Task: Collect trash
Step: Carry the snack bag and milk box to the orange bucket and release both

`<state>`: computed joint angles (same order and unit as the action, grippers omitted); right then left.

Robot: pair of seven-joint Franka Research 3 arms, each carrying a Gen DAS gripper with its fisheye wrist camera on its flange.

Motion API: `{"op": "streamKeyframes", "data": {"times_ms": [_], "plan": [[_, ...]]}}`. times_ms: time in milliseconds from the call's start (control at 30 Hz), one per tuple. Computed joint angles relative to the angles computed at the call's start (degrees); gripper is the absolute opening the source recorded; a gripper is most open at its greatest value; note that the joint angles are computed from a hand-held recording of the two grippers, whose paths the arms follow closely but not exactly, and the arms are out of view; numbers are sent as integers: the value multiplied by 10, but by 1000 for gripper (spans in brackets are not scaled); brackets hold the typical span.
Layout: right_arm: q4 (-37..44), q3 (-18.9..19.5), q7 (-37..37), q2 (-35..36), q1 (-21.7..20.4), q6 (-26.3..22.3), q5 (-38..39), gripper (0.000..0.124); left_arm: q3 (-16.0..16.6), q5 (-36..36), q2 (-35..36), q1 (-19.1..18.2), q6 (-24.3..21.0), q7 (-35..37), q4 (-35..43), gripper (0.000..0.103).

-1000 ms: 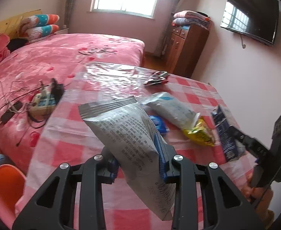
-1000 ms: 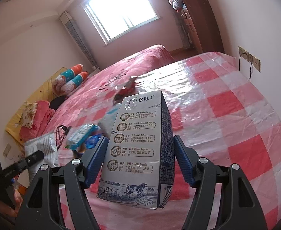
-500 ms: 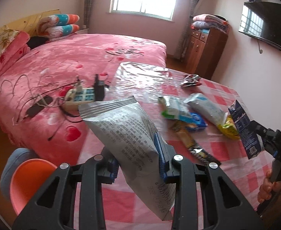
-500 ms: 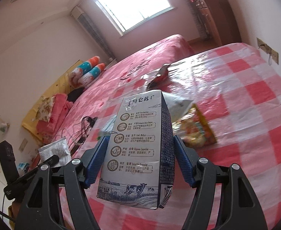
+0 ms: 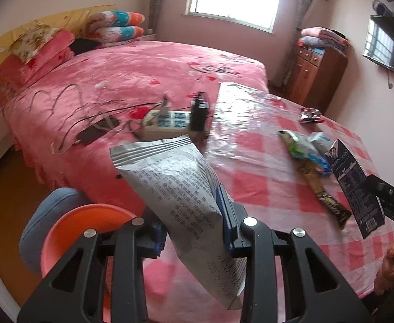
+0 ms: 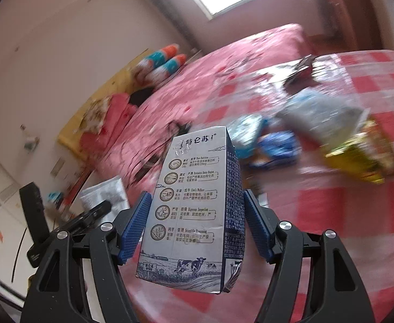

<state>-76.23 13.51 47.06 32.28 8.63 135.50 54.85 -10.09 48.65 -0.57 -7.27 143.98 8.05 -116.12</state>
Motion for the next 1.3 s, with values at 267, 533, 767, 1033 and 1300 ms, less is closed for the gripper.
{"op": "streamKeyframes", "data": {"times_ms": [267, 533, 767, 1033, 1300], "plan": [[38, 11, 18, 17, 41, -62, -41, 69, 1, -8, -68, 22, -18, -25, -89, 35], [93, 16, 25, 47, 87, -109, -91, 69, -5, -26, -116, 48, -21, -41, -155, 35], [133, 20, 34, 76, 125, -141, -130, 69, -8, -44, -142, 65, -19, -47, -197, 35], [185, 22, 58, 114, 158, -169, -157, 71, -10, -74, -145, 72, -60, -39, -207, 60], [174, 22, 102, 115, 145, -161, -146, 87, -11, -76, -131, 67, -108, -35, -182, 87]]}}
